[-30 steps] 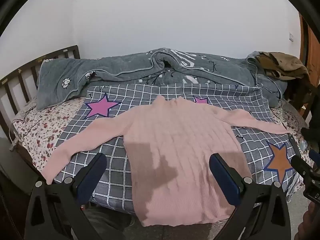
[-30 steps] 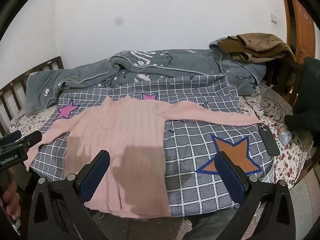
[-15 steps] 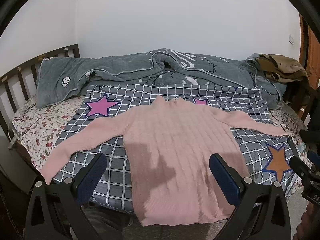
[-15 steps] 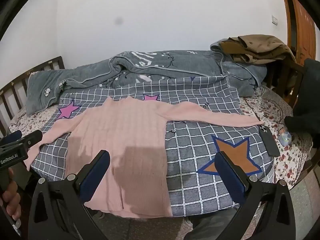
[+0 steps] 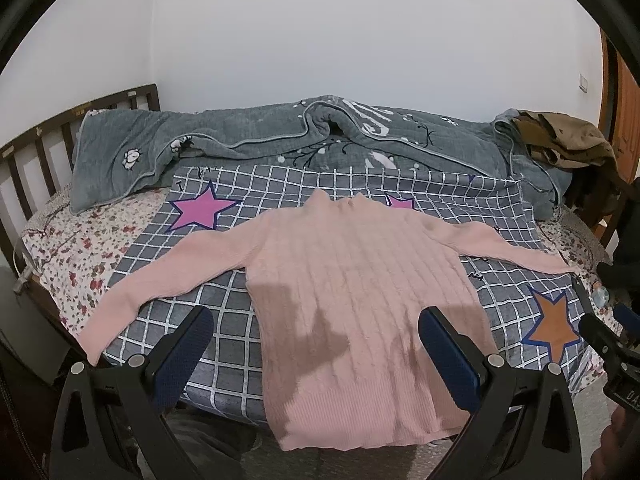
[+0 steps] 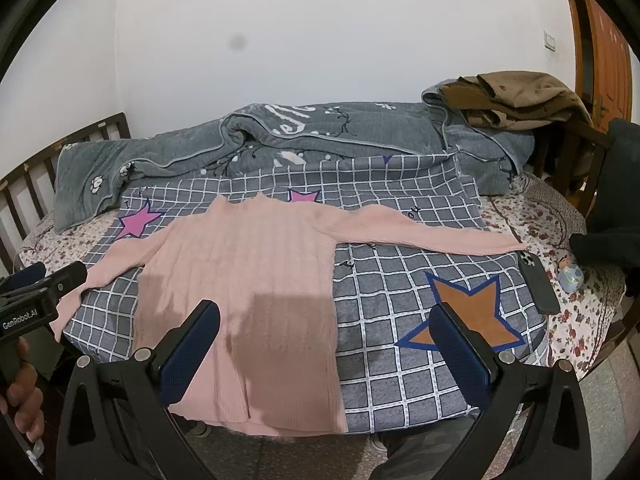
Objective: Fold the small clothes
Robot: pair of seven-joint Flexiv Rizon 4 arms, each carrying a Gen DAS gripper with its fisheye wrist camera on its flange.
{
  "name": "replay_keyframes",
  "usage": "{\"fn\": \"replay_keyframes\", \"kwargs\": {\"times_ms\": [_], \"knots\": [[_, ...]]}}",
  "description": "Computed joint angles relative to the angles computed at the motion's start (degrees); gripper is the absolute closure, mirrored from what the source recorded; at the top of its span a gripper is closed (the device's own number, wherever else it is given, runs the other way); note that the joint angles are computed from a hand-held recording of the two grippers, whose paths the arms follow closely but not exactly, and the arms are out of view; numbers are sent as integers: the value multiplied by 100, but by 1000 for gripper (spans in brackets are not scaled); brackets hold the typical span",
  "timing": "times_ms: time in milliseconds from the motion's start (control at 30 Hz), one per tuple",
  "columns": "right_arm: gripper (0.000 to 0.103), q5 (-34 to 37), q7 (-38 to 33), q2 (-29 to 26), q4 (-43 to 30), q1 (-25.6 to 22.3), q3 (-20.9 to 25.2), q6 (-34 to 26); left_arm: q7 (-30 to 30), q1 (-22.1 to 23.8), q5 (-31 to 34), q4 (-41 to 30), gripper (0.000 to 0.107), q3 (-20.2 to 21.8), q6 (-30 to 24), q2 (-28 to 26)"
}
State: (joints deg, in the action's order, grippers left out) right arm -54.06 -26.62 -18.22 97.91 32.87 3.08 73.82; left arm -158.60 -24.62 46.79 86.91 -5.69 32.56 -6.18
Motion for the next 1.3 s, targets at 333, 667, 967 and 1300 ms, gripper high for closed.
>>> {"fn": "replay_keyframes", "kwargs": {"times_ms": [333,667,967,1300], "knots": [[1,59,-10,11,-1,8,17,20,-56,2,38,56,4,-9,-9,20],[1,-17,72,30,30,11,1,92,-66,-1,71,39,4,-21,-32,19],[1,-50,98,32,43,13,-3,108,-73,4,68,38,4,-19,-16,20],[1,-28,79,30,34,10,19,92,-65,-2,72,32,4,-22,-33,22]]}}
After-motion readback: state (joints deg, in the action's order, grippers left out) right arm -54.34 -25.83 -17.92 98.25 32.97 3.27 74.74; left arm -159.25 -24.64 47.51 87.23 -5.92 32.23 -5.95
